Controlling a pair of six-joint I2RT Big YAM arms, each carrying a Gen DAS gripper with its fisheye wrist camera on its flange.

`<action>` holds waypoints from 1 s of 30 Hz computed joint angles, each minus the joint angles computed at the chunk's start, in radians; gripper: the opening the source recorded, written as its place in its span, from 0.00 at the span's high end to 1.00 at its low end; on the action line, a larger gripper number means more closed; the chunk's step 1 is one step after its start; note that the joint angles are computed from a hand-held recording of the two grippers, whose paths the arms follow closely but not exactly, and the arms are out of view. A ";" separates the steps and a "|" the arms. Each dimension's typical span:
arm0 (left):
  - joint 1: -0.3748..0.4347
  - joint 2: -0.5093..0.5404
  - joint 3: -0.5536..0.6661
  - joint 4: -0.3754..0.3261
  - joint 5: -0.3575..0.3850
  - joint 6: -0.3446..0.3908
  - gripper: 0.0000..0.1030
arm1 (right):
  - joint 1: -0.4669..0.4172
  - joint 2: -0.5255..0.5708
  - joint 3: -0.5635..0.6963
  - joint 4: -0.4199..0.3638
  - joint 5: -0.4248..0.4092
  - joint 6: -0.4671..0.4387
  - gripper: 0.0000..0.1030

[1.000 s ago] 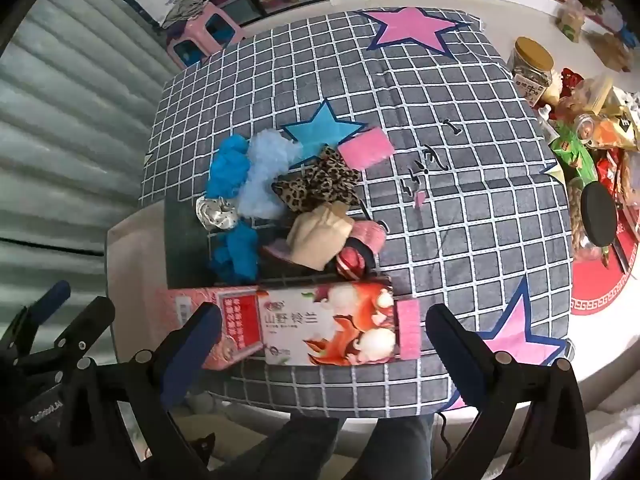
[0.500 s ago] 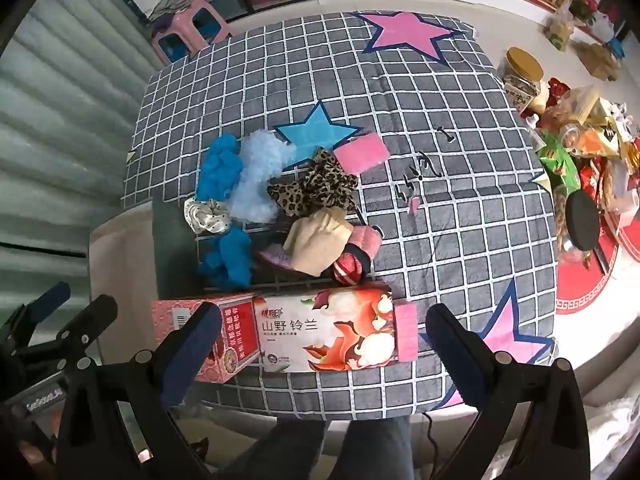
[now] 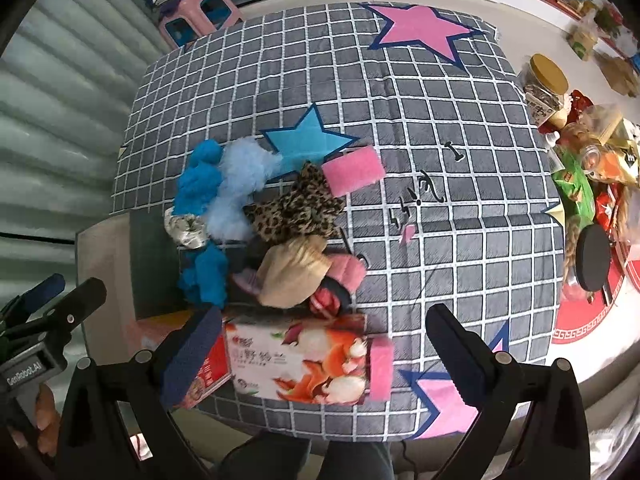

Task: Organize soft objects
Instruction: 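Move both tools toward the pile of soft items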

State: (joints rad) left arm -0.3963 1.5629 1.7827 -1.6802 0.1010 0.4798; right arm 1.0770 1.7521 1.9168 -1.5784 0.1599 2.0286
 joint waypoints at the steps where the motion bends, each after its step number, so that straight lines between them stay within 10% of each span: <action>1: -0.008 -0.001 -0.005 0.005 -0.008 -0.007 0.00 | -0.002 -0.014 -0.028 0.019 -0.007 0.000 0.00; 30: -0.110 0.077 0.027 0.050 -0.115 -0.095 0.00 | -0.063 -0.122 -0.255 0.152 -0.080 -0.070 0.00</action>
